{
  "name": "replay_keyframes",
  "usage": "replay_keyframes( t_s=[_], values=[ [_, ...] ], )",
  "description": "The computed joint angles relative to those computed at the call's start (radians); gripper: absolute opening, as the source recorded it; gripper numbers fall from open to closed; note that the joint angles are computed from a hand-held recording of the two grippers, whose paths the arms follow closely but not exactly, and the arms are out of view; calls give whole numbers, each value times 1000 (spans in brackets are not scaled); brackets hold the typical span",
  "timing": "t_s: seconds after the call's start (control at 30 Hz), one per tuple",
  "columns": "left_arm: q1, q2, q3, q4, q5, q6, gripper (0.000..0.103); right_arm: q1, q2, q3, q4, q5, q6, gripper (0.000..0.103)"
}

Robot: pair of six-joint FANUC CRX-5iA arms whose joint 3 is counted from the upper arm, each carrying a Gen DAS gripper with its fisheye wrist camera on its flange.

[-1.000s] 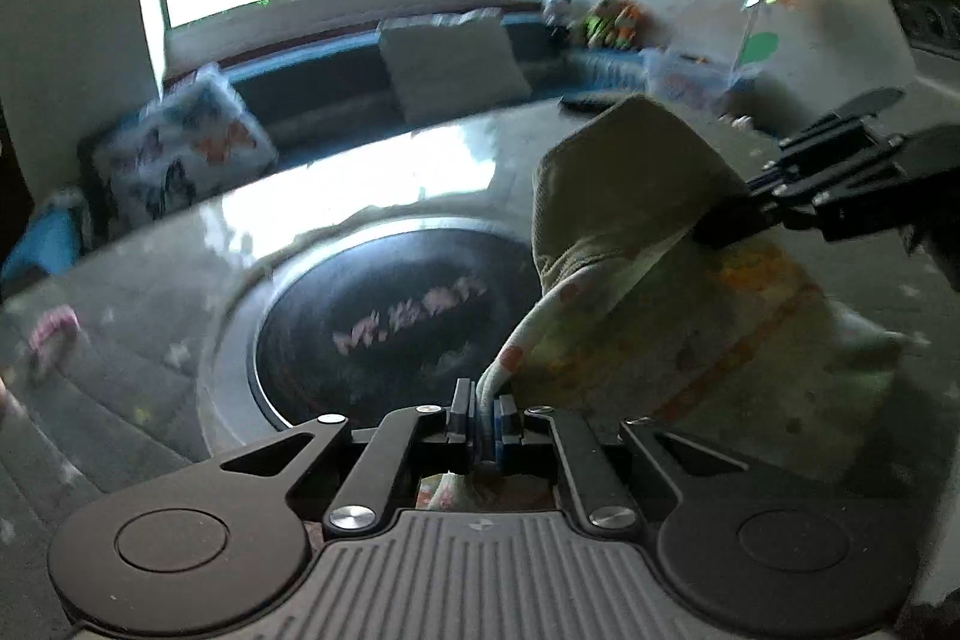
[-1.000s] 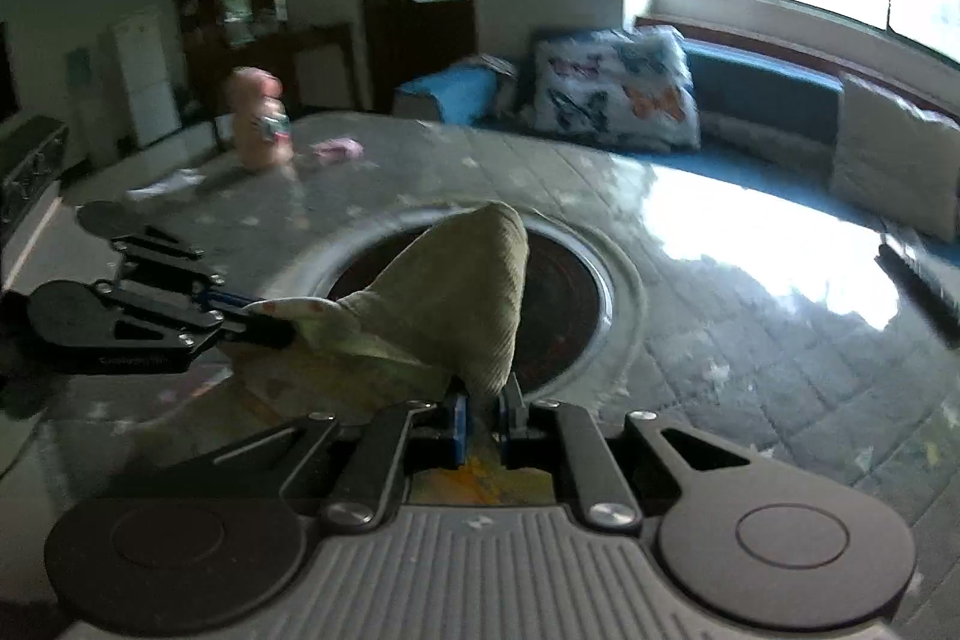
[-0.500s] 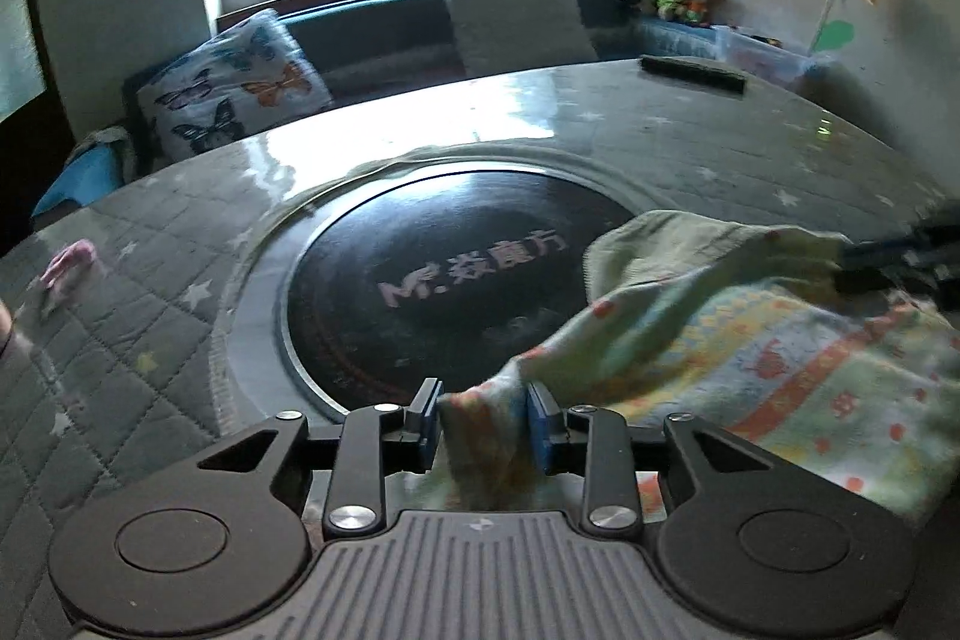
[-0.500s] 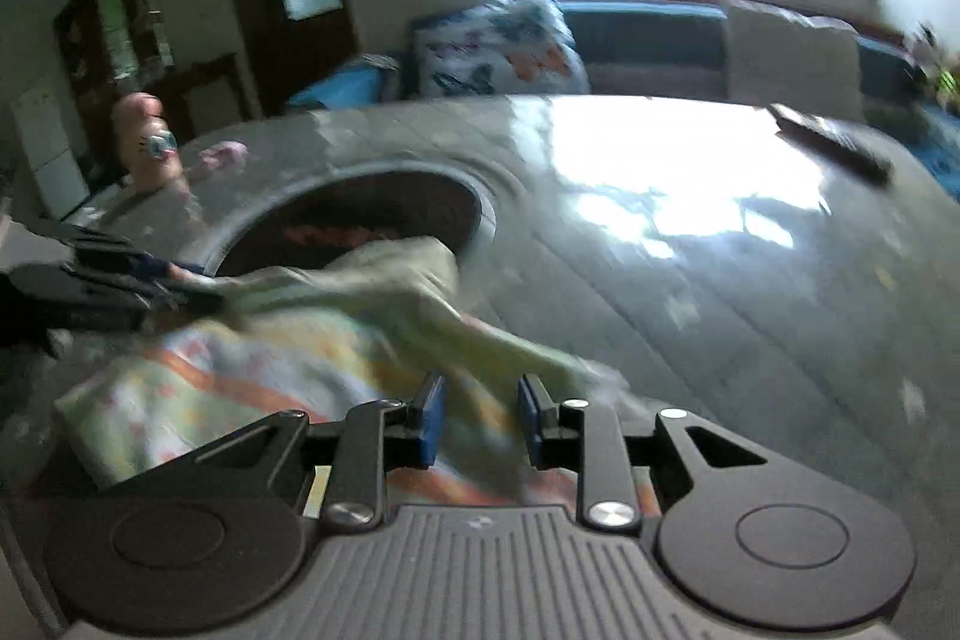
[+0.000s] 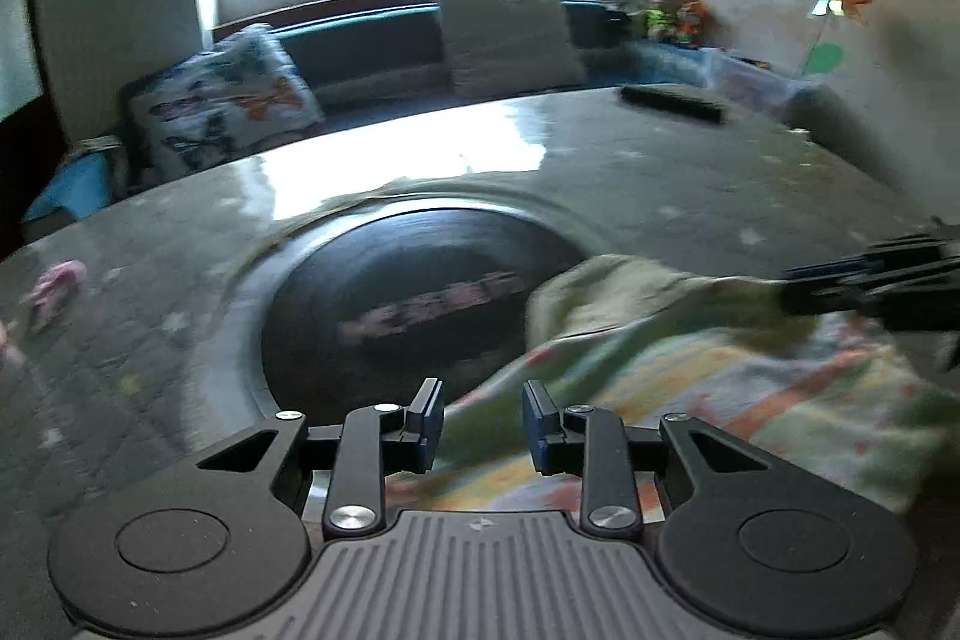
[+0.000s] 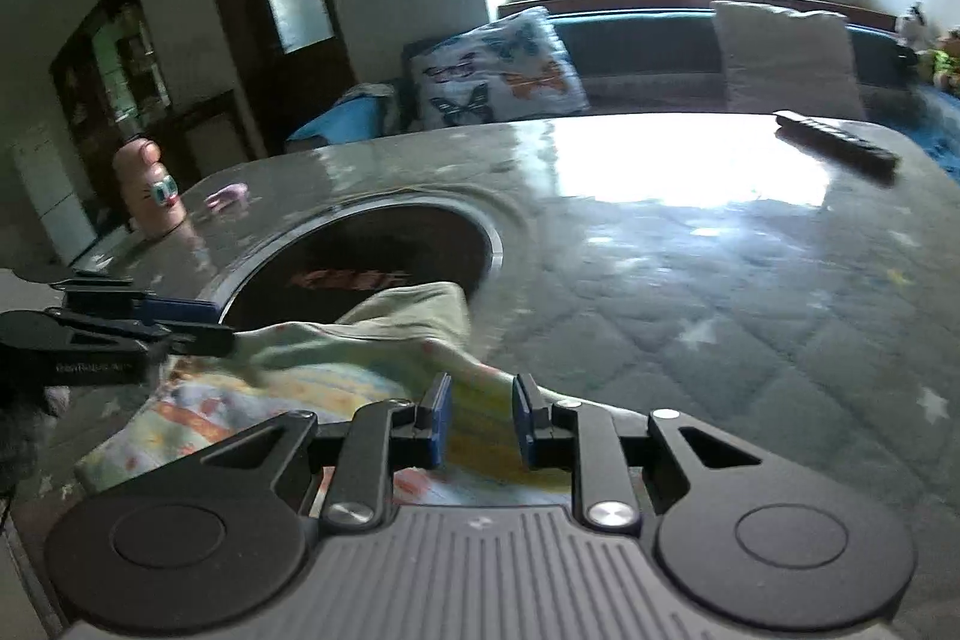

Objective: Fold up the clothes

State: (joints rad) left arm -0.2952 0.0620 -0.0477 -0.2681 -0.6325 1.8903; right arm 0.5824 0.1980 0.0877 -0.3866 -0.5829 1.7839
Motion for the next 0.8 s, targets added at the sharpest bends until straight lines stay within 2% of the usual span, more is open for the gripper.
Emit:
replay_keyframes(
  t_s=[0.07, 0.13, 0.2, 0.37, 0.47, 0.53, 0.73, 0.8],
  values=[
    [-7, 22, 12, 38, 14, -39, 32, 9, 28, 29, 10, -19, -11, 22],
    [-13, 46, 29, 60, 18, -58, 32, 28, 59, 50, 76, -33, -77, 22],
    [-17, 71, 48, 75, 17, -61, 32, 30, 72, 58, 89, -34, -81, 26],
    [-18, 97, 64, 84, 17, -37, 32, 14, 16, 0, 93, 5, -99, 26],
    [-27, 87, 61, 59, 16, -7, 40, -1, -35, -55, 102, 23, -120, 27],
    [-32, 73, 47, 50, 32, 1, 51, -12, -70, -93, 105, 24, -134, 27],
    [-68, 41, 24, 1, 46, 34, 67, -21, -145, -184, 114, 17, -166, 27],
    [-87, 30, 20, -34, 43, 62, 68, -21, -157, -200, 106, 13, -164, 27]
  ],
)
